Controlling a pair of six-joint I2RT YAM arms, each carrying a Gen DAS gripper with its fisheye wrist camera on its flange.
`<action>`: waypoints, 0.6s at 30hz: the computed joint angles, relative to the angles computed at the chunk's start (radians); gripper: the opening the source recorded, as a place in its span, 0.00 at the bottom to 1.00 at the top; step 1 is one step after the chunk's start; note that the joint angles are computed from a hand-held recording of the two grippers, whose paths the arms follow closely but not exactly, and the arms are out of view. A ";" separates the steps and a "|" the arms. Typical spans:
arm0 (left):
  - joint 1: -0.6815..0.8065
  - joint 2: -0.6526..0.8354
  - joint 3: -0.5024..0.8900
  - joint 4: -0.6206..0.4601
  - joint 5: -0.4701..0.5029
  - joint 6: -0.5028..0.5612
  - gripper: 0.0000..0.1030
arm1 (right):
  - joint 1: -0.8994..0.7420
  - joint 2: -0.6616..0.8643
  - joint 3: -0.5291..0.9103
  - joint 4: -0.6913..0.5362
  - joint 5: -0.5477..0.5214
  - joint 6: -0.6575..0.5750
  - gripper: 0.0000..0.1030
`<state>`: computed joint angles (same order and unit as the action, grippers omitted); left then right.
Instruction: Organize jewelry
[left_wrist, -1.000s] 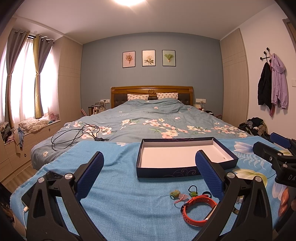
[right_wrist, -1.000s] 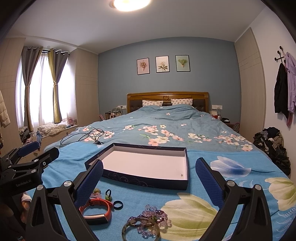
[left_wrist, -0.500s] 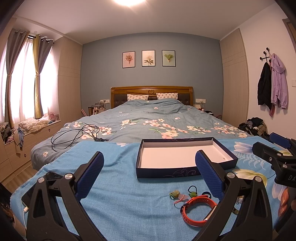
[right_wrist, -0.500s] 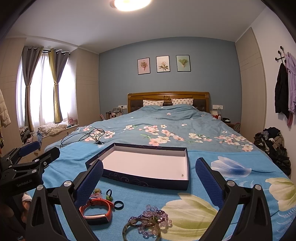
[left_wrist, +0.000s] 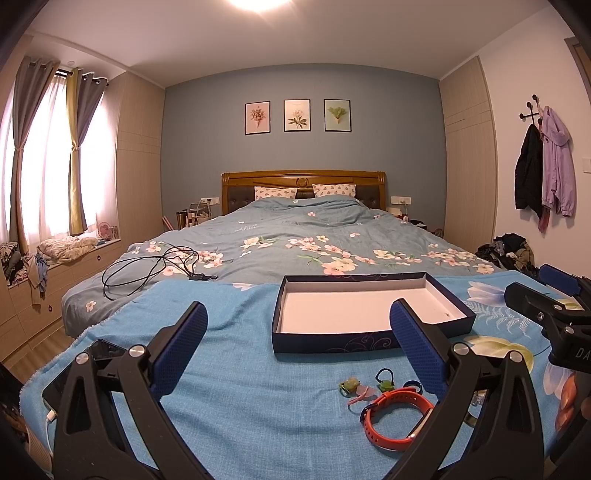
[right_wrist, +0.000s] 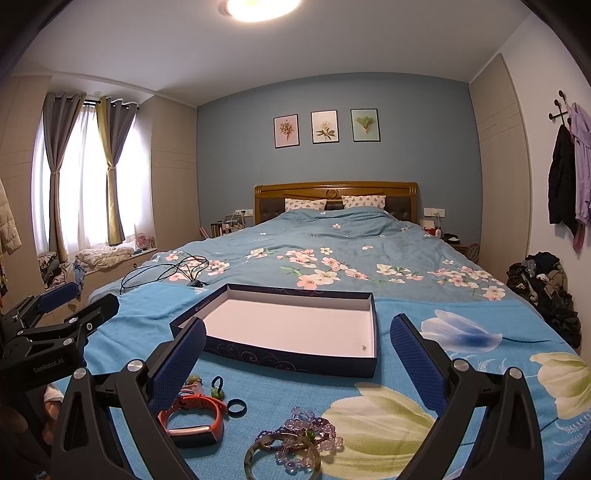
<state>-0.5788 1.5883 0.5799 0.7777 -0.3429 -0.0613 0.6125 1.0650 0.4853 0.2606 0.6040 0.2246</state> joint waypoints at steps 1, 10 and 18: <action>0.002 -0.002 0.000 -0.003 0.001 0.001 0.94 | 0.000 0.001 0.000 0.000 -0.001 0.000 0.94; 0.008 -0.022 -0.018 -0.009 0.010 0.000 0.94 | 0.002 -0.002 -0.005 -0.006 0.000 0.007 0.94; 0.041 -0.013 0.009 -0.079 0.083 -0.008 0.94 | -0.032 -0.006 0.008 -0.078 -0.056 0.030 0.94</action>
